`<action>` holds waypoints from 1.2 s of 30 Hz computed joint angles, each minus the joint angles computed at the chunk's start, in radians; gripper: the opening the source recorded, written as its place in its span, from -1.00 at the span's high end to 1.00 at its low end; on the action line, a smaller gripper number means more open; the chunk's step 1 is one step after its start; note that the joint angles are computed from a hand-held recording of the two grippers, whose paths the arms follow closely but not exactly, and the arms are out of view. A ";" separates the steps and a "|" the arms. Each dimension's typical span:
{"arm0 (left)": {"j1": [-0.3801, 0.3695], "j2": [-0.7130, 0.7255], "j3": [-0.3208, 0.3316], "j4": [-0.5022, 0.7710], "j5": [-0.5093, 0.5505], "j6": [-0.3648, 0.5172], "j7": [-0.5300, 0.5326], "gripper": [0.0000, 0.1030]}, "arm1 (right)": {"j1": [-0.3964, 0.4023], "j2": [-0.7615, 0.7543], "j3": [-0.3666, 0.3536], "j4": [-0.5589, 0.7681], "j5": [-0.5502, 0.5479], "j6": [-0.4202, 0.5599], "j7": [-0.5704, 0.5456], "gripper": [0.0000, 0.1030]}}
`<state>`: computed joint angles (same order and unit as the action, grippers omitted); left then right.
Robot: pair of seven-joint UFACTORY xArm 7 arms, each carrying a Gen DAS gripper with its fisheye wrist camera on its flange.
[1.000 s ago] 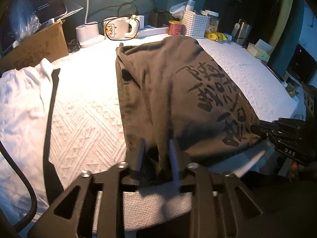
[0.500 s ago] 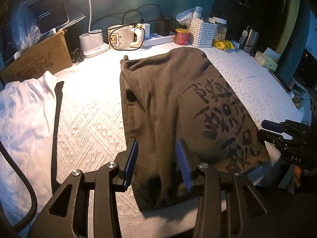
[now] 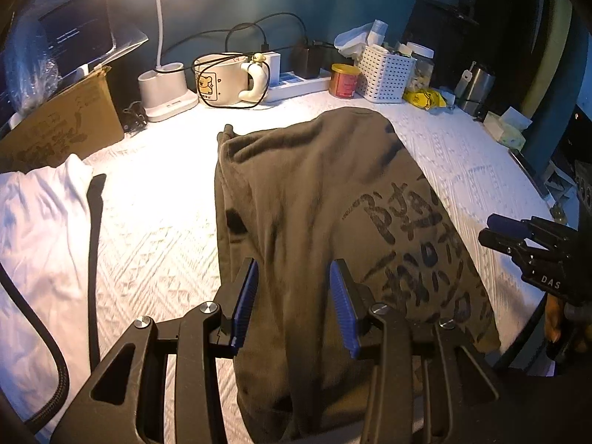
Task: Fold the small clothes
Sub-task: 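Open both grippers and reposition them at the shirt's end, then grasp the shirt's end with both grippers and lift it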
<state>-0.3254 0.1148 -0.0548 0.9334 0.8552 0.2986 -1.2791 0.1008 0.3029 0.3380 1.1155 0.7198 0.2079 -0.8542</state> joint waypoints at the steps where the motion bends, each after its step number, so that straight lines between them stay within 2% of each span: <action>1: 0.005 0.009 0.000 0.008 -0.015 -0.003 0.015 0.22 | 0.005 0.011 -0.009 0.016 -0.014 0.005 0.012 0.24; 4: 0.013 0.027 0.010 0.025 -0.046 -0.018 0.043 0.22 | 0.020 0.048 -0.030 0.063 -0.062 0.022 0.061 0.24; 5: 0.018 0.037 0.014 0.031 -0.064 -0.028 0.056 0.13 | 0.020 0.057 -0.034 0.075 -0.078 0.029 0.076 0.24; 6: 0.018 0.043 0.020 0.036 -0.074 -0.035 0.063 -0.14 | 0.027 0.071 -0.044 0.095 -0.103 0.043 0.102 0.24; 8: 0.011 0.053 0.042 0.045 -0.057 -0.049 0.046 -0.32 | 0.022 0.095 -0.040 0.128 -0.128 0.063 0.121 0.24; 9: 0.011 0.061 0.050 0.052 -0.056 -0.051 0.048 -0.31 | 0.025 0.108 -0.043 0.145 -0.145 0.068 0.135 0.22; 12: 0.021 0.091 0.066 0.073 -0.094 -0.056 0.084 -0.31 | 0.039 0.146 -0.059 0.195 -0.201 0.077 0.196 -0.14; 17: 0.023 0.148 0.112 0.120 -0.118 -0.075 0.112 -0.31 | 0.043 0.212 -0.064 0.284 -0.279 0.094 0.268 -0.16; 23: 0.047 0.242 0.119 0.195 -0.255 -0.122 0.283 -0.31 | 0.052 0.299 -0.072 0.412 -0.351 0.135 0.333 -0.16; 29: 0.060 0.329 0.125 0.276 -0.404 -0.112 0.408 -0.32 | 0.068 0.398 -0.082 0.566 -0.407 0.183 0.384 -0.16; 30: 0.059 0.341 0.131 0.283 -0.421 -0.121 0.421 -0.32 | 0.071 0.418 -0.083 0.599 -0.414 0.194 0.390 -0.16; 32: 0.094 0.362 0.103 0.287 -0.480 -0.153 0.475 -0.32 | 0.076 0.462 -0.081 0.667 -0.424 0.219 0.400 -0.16; 33: 0.087 0.368 0.117 0.288 -0.488 -0.180 0.482 -0.32 | 0.077 0.483 -0.079 0.699 -0.426 0.234 0.403 -0.16; 36: 0.095 0.387 0.112 0.308 -0.534 -0.188 0.534 -0.32 | 0.094 0.564 -0.080 0.827 -0.437 0.302 0.420 -0.16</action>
<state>-0.2299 0.5015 0.0568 1.2418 0.3208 0.1102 -0.7451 0.1951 0.8669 0.2581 1.9423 0.2829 0.5099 -0.4345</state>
